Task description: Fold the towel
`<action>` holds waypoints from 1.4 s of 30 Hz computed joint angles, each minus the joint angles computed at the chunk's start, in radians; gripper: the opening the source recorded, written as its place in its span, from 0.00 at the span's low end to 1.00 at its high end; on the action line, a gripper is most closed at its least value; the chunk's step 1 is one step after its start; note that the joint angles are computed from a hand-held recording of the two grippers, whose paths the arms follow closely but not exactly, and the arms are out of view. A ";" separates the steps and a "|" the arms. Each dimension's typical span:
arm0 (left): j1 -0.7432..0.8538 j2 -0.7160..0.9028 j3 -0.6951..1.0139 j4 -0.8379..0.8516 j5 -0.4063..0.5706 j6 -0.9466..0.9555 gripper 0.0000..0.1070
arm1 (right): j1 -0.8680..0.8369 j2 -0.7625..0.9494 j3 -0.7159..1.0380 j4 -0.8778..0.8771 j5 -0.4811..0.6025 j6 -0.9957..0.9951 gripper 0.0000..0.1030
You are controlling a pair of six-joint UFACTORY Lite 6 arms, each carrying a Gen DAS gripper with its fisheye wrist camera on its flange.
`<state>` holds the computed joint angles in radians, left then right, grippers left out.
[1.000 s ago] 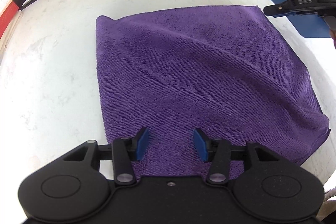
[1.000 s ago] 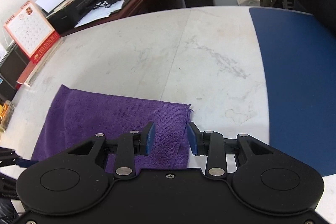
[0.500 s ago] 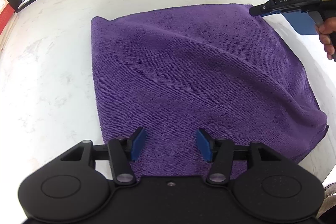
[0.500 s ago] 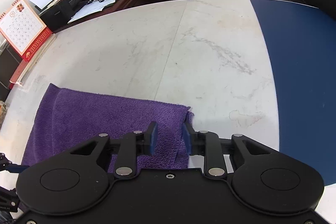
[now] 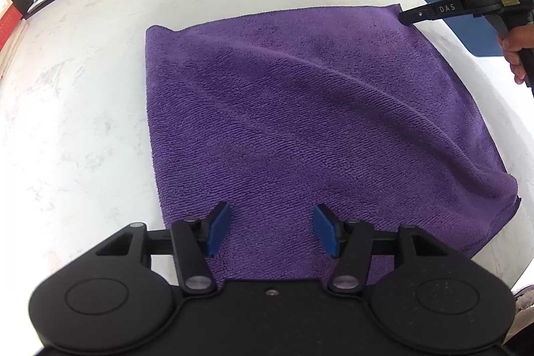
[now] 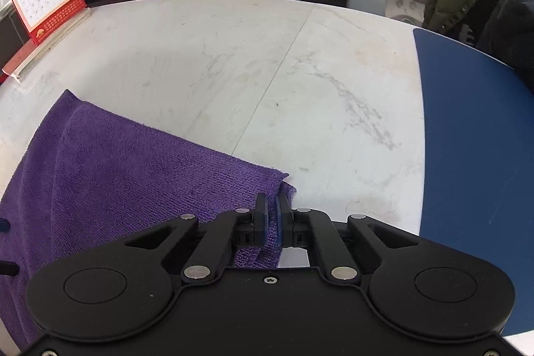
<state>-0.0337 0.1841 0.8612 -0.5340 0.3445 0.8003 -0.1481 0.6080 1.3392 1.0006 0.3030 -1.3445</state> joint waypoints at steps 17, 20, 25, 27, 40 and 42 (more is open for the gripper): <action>0.009 0.003 0.004 0.030 0.014 0.003 0.50 | -0.016 0.043 0.060 -0.012 0.018 0.014 0.04; 0.011 0.009 0.012 0.032 0.019 0.009 0.50 | -0.034 0.032 0.062 -0.014 0.049 0.048 0.07; 0.012 0.017 0.018 0.016 0.022 0.039 0.50 | -0.094 -0.129 -0.073 0.087 0.124 -0.030 0.12; 0.015 0.015 0.017 0.015 0.029 0.049 0.50 | -0.138 -0.247 -0.179 0.091 0.191 -0.040 0.12; 0.083 -0.146 -0.121 -0.038 0.126 0.232 0.49 | -0.255 -0.875 -0.812 -0.240 0.369 0.066 0.12; 0.106 -0.201 -0.166 -0.056 0.161 0.302 0.49 | -0.214 -0.971 -0.876 -0.274 0.376 0.057 0.14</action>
